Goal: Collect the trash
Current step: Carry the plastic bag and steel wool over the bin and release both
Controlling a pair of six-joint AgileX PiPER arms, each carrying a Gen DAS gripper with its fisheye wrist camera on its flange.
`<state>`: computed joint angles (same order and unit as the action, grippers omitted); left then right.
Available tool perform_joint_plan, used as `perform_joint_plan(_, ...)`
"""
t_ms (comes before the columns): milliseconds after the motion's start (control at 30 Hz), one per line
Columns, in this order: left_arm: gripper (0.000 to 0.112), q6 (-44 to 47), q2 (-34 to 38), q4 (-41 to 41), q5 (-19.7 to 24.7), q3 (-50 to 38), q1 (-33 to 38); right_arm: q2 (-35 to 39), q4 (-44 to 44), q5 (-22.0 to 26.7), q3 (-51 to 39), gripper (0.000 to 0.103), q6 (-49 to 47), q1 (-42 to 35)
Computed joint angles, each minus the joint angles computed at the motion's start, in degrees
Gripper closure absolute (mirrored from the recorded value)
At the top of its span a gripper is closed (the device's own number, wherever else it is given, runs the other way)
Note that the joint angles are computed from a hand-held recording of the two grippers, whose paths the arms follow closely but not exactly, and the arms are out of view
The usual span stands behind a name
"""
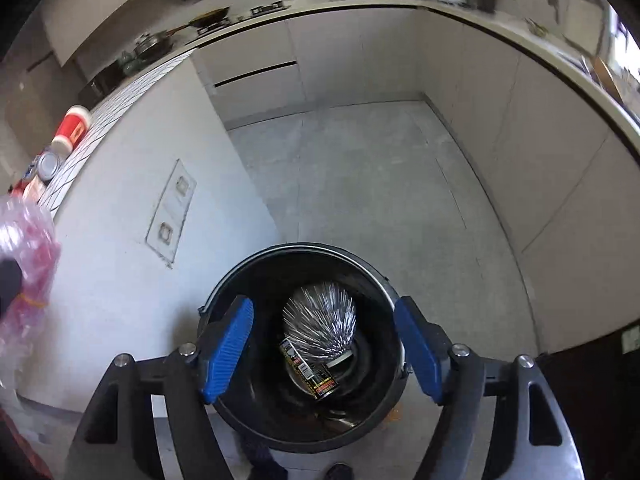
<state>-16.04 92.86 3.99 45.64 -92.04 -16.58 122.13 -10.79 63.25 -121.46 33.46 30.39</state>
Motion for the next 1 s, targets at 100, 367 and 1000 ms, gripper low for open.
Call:
perform_joint_plan(100, 0.046, -3.05, 0.78, 1.79, -1.89, 2.77, -1.94, -3.43, 0.03, -3.86, 7.14, 0.028, 2.12, -1.8)
perform_joint_plan(367, 0.046, -10.01, 6.24, 2.64, -6.8, 7.87, -5.42, -4.93, -0.79, -7.77, 14.48, 0.028, 2.21, -3.77)
perform_joint_plan(1000, 0.015, -15.68, 3.5, 11.25, 9.03, -2.44, -10.05, -8.49, -2.11, -1.78, 9.77, 0.019, 2.47, -4.76)
